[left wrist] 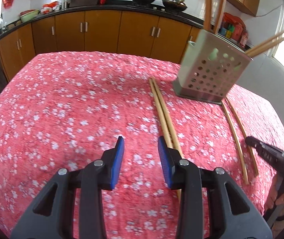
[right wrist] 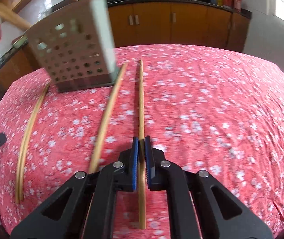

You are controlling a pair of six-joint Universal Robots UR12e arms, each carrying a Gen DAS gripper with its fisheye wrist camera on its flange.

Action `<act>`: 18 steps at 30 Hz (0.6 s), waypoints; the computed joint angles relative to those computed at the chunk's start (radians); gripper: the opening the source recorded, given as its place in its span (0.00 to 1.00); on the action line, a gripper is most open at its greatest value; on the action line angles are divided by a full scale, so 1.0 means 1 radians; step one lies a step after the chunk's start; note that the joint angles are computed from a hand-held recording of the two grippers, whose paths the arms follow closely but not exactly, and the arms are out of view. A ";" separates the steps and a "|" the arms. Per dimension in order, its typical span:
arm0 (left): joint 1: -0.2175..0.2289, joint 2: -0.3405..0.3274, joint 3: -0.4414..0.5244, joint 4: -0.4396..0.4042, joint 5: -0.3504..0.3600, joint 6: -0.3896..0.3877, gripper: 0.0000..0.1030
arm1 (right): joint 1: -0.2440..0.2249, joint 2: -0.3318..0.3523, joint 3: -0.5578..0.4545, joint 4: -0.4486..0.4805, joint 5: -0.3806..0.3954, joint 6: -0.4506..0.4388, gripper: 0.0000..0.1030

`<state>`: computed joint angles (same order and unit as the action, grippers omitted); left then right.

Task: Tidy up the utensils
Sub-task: 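Move both grippers back to the tablecloth and close each on a bamboo chopstick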

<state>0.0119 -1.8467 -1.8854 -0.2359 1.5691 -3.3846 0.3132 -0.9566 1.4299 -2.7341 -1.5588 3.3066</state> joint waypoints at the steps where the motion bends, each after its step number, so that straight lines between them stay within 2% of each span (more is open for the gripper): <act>1: 0.000 -0.001 0.000 -0.001 -0.009 0.004 0.33 | -0.003 0.001 -0.001 0.000 -0.012 0.016 0.07; 5: -0.009 -0.008 0.008 -0.028 -0.042 0.038 0.29 | -0.013 0.002 -0.001 0.002 -0.028 0.057 0.07; 10: -0.027 -0.021 0.022 -0.069 -0.036 0.084 0.21 | -0.011 0.008 -0.006 -0.001 -0.028 0.054 0.07; 14: -0.043 -0.029 0.029 -0.084 0.004 0.104 0.19 | -0.013 -0.004 0.014 -0.010 -0.025 0.040 0.07; 18: -0.062 -0.042 0.046 -0.094 0.089 0.099 0.09 | -0.004 -0.025 0.049 -0.023 -0.022 0.021 0.08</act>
<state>-0.0506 -1.8891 -1.8390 -0.3299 1.6585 -3.2858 0.3089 -0.9812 1.4785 -2.7574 -1.5805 3.3277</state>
